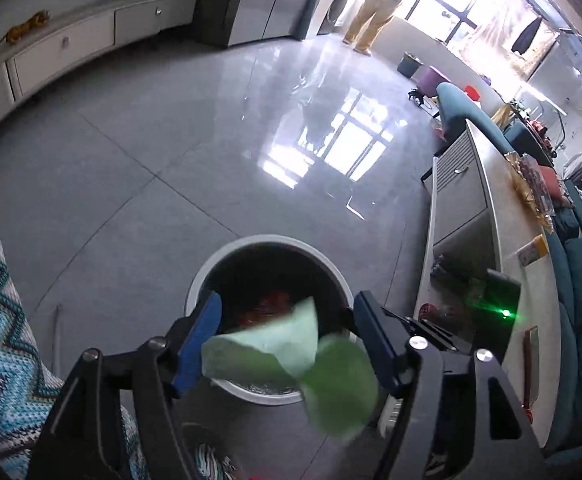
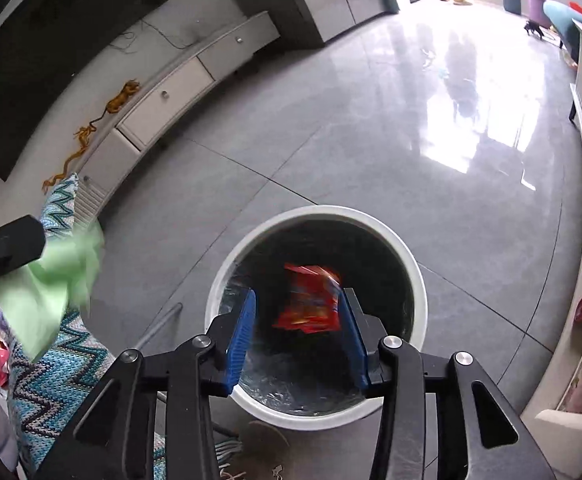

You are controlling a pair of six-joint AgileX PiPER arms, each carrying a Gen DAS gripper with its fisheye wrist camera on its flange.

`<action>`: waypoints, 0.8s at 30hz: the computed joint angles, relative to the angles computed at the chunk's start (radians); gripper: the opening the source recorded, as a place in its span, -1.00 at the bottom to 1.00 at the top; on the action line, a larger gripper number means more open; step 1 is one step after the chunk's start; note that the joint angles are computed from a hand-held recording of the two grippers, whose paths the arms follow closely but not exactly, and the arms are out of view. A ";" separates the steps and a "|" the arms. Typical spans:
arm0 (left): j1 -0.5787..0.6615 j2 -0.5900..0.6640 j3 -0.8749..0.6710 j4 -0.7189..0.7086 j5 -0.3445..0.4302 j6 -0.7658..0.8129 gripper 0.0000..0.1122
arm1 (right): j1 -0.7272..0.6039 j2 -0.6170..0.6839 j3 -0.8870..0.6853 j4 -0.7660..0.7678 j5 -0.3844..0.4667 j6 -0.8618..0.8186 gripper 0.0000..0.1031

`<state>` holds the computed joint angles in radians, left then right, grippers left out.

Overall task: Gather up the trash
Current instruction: 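Carry both items over the white bin and open both tools to drop them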

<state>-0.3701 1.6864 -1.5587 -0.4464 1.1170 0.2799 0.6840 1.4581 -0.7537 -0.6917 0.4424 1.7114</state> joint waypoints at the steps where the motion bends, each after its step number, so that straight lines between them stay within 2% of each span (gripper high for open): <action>1: -0.001 -0.002 0.002 0.003 -0.003 0.000 0.20 | 0.007 -0.006 0.004 -0.002 0.006 0.010 -0.17; 9: -0.003 -0.060 0.020 0.002 -0.017 0.002 0.20 | 0.071 -0.075 0.016 -0.055 0.079 0.099 -0.16; 15: -0.040 0.006 -0.062 0.003 0.003 -0.039 0.21 | 0.205 -0.144 0.000 -0.088 0.259 0.196 -0.16; 17: -0.040 0.047 -0.094 -0.010 0.031 -0.054 0.36 | 0.243 -0.164 -0.007 -0.083 0.316 0.204 -0.16; 19: -0.027 0.086 -0.117 -0.043 0.049 -0.068 0.39 | 0.284 -0.178 -0.015 -0.076 0.371 0.214 -0.15; 22: 0.016 0.132 -0.138 -0.126 0.086 -0.073 0.45 | 0.320 -0.194 -0.017 -0.068 0.425 0.219 -0.14; 24: 0.030 0.135 -0.131 -0.145 0.083 -0.076 0.46 | 0.335 -0.203 -0.019 -0.063 0.448 0.223 -0.13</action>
